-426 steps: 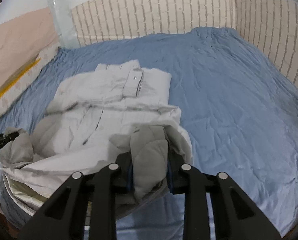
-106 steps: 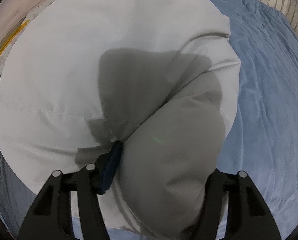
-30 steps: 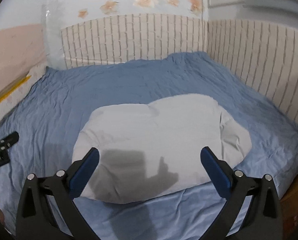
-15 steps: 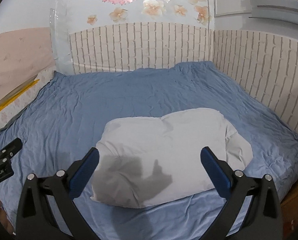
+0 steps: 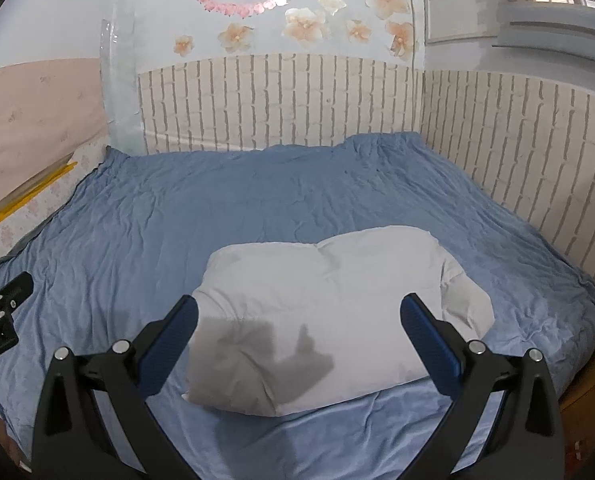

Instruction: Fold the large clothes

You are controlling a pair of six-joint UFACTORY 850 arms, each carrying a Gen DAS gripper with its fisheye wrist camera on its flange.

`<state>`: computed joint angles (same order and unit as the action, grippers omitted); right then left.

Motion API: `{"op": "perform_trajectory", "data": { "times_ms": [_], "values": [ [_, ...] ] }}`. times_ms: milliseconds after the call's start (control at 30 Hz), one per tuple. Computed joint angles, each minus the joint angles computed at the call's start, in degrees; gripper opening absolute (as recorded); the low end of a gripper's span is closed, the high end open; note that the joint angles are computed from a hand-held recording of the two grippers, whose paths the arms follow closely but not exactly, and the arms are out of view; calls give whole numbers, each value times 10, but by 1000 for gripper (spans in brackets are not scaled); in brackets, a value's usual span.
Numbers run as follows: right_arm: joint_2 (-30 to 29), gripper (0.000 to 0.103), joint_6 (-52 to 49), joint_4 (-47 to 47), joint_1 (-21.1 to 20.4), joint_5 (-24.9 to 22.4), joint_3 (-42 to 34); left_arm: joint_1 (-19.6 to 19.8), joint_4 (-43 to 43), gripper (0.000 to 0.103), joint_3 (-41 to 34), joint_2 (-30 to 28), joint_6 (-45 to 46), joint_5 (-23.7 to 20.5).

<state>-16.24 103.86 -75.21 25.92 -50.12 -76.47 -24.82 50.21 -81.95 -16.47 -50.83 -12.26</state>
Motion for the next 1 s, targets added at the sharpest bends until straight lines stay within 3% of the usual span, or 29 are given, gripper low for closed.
{"op": "perform_trajectory", "data": {
  "times_ms": [333, 467, 667, 1000],
  "values": [
    [3, 101, 10, -8, 8, -6, 2, 5, -5, 100, 3, 4, 1, 6],
    [2, 101, 9, -8, 8, -6, 0, 3, 45, 100, 2, 3, -42, 3],
    [-1, 101, 6, 0, 4, 3, -6, 5, 48, 100, -3, -3, -43, 1],
    [-13, 101, -5, 4, 3, -1, -25, 9, 10, 100, -15, -11, -5, 3]
  ]
}}
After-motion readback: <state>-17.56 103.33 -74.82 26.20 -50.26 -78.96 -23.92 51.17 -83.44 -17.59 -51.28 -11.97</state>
